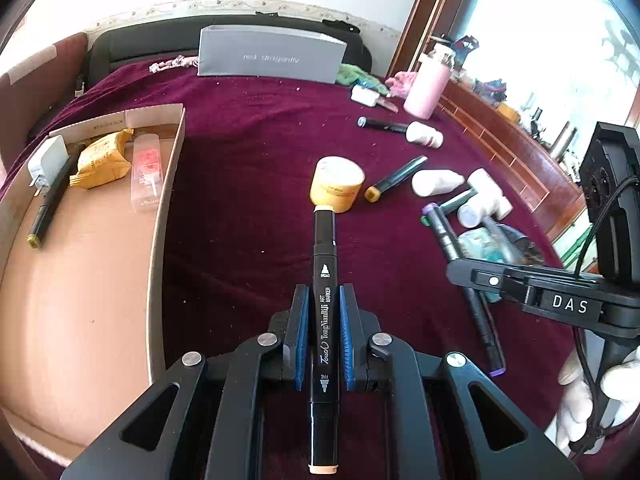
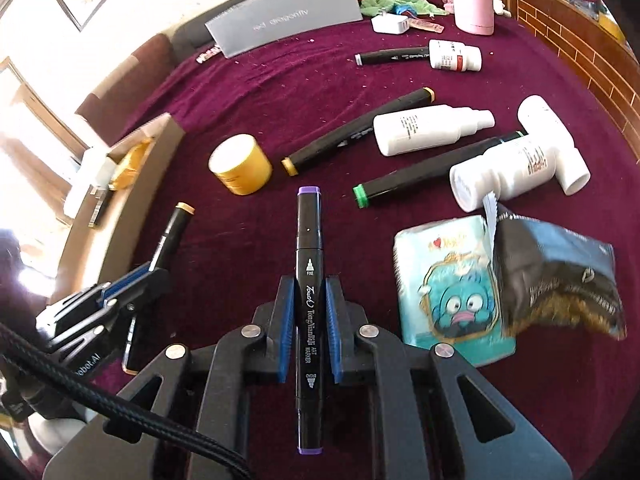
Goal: Organize objects
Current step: 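Lift the black marker with the left gripper while the right grasps a purple-capped marker, then carry both markers to the cardboard tray and lower them in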
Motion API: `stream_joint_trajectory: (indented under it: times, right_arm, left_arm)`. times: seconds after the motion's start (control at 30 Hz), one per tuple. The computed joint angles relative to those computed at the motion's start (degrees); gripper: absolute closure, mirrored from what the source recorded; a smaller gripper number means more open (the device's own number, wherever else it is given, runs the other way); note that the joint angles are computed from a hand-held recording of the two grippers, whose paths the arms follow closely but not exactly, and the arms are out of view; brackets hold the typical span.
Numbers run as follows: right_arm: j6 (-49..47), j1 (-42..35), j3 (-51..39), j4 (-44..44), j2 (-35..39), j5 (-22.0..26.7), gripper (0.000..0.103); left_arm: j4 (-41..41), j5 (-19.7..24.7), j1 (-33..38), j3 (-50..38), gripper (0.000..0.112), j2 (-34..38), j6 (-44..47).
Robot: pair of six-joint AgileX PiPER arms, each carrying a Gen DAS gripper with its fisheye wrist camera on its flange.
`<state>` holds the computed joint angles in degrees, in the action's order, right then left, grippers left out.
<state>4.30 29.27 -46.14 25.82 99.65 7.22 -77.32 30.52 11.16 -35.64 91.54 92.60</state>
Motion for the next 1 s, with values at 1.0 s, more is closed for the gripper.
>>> stream_joint_trajectory:
  times: [1.0]
  right_arm:
    - [-8.1, 11.8, -46.2, 15.2, 22.9, 21.7, 0.09]
  left_arm:
    - [19.0, 7.7, 23.0, -26.2, 0.101, 13.6, -18.8]
